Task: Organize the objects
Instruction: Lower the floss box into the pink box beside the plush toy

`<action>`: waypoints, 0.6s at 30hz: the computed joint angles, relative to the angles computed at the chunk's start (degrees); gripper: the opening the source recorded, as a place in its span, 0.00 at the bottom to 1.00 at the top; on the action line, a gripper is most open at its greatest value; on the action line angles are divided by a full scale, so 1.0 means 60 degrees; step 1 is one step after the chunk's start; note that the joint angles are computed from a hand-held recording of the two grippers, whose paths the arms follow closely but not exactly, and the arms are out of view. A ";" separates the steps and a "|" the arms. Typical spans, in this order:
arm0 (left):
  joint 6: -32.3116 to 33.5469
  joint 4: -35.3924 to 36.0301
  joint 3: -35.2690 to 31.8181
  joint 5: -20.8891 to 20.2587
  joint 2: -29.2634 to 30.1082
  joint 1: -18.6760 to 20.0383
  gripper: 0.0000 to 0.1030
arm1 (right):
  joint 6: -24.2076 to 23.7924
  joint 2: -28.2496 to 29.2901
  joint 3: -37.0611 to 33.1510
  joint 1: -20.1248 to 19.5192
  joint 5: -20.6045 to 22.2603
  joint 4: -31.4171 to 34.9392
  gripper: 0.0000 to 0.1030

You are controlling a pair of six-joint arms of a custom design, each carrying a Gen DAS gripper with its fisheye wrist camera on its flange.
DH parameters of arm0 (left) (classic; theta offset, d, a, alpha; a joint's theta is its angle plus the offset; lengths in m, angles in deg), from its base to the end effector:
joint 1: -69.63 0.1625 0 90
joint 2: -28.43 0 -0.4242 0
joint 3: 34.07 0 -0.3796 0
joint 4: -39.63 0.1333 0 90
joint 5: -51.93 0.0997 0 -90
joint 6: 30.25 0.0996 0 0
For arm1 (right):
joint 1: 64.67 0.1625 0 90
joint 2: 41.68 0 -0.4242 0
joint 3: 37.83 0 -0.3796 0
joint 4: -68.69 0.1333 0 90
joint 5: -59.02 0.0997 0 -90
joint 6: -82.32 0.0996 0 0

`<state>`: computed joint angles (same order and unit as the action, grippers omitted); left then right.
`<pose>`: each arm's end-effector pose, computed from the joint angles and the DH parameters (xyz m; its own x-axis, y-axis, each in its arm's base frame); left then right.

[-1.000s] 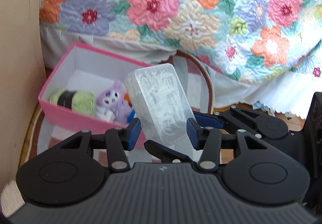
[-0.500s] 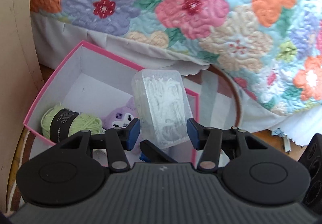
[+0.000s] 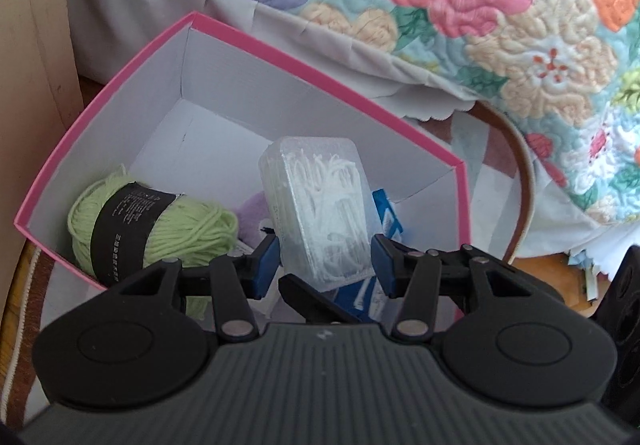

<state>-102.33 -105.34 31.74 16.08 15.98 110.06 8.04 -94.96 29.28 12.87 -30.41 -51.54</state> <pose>-0.4261 -0.6442 -0.1061 -0.8462 -0.4842 -0.2226 -0.1438 0.6096 -0.7796 -0.0298 -0.7574 0.3444 -0.4639 -0.8440 0.2692 -0.8844 0.4588 -0.0857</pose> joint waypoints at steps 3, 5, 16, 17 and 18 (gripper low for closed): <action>-0.0114 0.1058 -0.0408 -0.0041 0.0092 0.0024 0.44 | 0.0220 0.0097 -0.0065 0.0022 -0.0194 0.0105 0.65; -0.0147 0.1406 -0.0538 -0.0050 0.0134 0.0046 0.42 | 0.0401 0.0180 -0.0122 0.0035 -0.0312 0.0173 0.65; 0.0300 0.0760 -0.0377 -0.0232 0.0248 0.0253 0.26 | 0.1314 0.0666 -0.0895 0.0044 -0.1039 0.0701 0.66; 0.0106 0.1201 -0.0459 -0.0167 0.0249 0.0248 0.25 | 0.1189 0.0594 -0.0783 0.0021 -0.1020 0.0581 0.66; -0.0026 0.1537 -0.0511 -0.0132 0.0248 0.0249 0.24 | 0.1083 0.0490 -0.0593 0.0008 -0.0987 0.0323 0.66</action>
<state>-102.48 -96.12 28.67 15.29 17.47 111.55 14.54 -92.02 25.72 12.92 -36.33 -49.60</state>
